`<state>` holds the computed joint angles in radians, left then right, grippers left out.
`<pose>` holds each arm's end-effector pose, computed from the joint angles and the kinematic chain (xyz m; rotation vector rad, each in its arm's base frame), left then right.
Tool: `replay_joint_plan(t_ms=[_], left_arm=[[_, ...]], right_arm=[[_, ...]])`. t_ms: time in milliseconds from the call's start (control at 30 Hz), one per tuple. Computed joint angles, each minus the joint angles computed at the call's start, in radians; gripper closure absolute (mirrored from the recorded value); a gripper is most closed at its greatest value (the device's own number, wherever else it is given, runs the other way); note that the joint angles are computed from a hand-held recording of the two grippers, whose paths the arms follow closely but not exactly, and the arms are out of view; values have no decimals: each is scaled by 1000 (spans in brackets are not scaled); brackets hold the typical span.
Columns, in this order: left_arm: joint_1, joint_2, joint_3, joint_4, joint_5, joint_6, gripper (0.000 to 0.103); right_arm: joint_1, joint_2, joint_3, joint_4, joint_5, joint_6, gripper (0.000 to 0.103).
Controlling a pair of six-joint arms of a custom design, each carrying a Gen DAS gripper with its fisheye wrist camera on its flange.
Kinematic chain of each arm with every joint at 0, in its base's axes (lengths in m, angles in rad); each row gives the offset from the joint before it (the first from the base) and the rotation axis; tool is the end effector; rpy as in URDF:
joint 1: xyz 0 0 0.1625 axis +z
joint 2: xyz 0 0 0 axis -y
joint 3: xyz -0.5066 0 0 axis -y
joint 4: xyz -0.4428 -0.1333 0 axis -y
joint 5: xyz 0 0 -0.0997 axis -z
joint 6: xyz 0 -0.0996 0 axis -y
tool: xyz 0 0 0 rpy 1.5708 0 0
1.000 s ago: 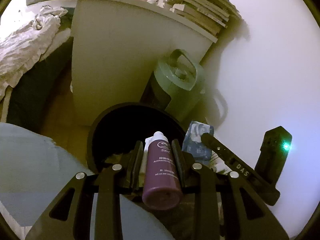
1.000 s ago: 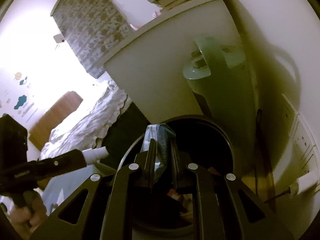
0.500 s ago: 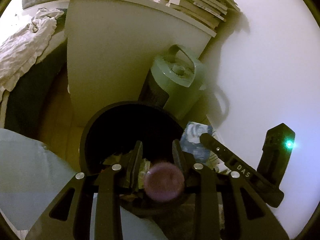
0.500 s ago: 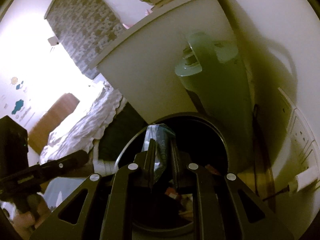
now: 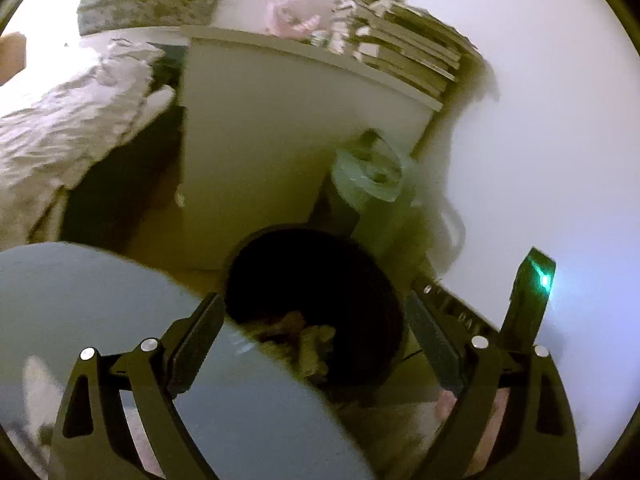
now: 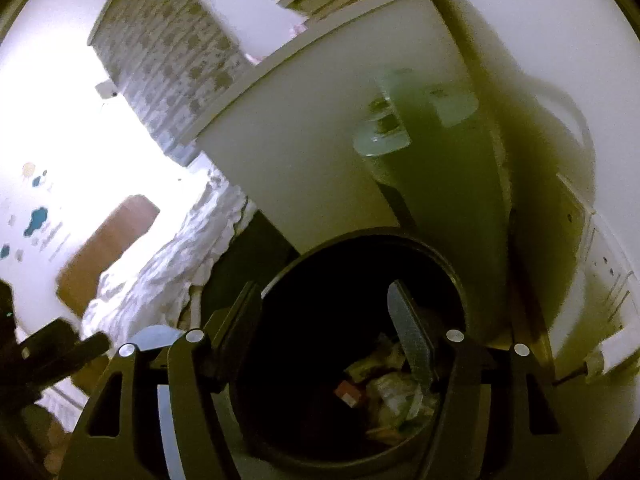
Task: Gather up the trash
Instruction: 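Open both grippers to drop the spray bottle and packet into the bin, then grasp the dark stick with the left gripper while the right gripper grasps the pink hair roller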
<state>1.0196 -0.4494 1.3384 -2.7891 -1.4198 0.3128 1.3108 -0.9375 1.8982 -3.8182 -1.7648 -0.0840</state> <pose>-0.3249 -0.8116 -0.0222 1.2167 2.7288 -0.5198 -0.0633 -0.6819 0.2763 -0.3616 -2.2289 1.6261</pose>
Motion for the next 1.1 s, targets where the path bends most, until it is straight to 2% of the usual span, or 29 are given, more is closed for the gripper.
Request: replay_joint_plan(t_ms=[167,233,367,433,567,600,733,800,833,1033,1100], left_arm=[[39,-93,106,-72,111,-19,12],[63,-131,144,-96,179,-56,12],[113,-181,189,-101,291,-124,13],[131,-187,190,-83,323,-144,14],[153,-181,169,-11,343,-149,41],[159,-176,161,12,339,-151,44],[168,-182,173,-22,326,-118,50],[175,-189,184,-39,332,-95,62],[176,-192,190,-45,335,-77,64],[184,-218,225,-63,329,-7,66],[182,-220,227,-59,335,-6,69]], right_arm=[[24,11,1,18,13,-60,34],[38,15,6,32,35,-97,34],[70,24,19,94,79,-158,33],[92,30,23,141,90,-184,33],[140,45,25,225,115,-225,33],[160,52,18,264,102,-234,33],[223,77,-20,389,28,-267,33],[248,92,-51,457,-14,-275,33],[258,101,-69,493,-36,-275,33],[302,170,-176,651,-159,-272,37],[311,199,-213,694,-205,-271,46]])
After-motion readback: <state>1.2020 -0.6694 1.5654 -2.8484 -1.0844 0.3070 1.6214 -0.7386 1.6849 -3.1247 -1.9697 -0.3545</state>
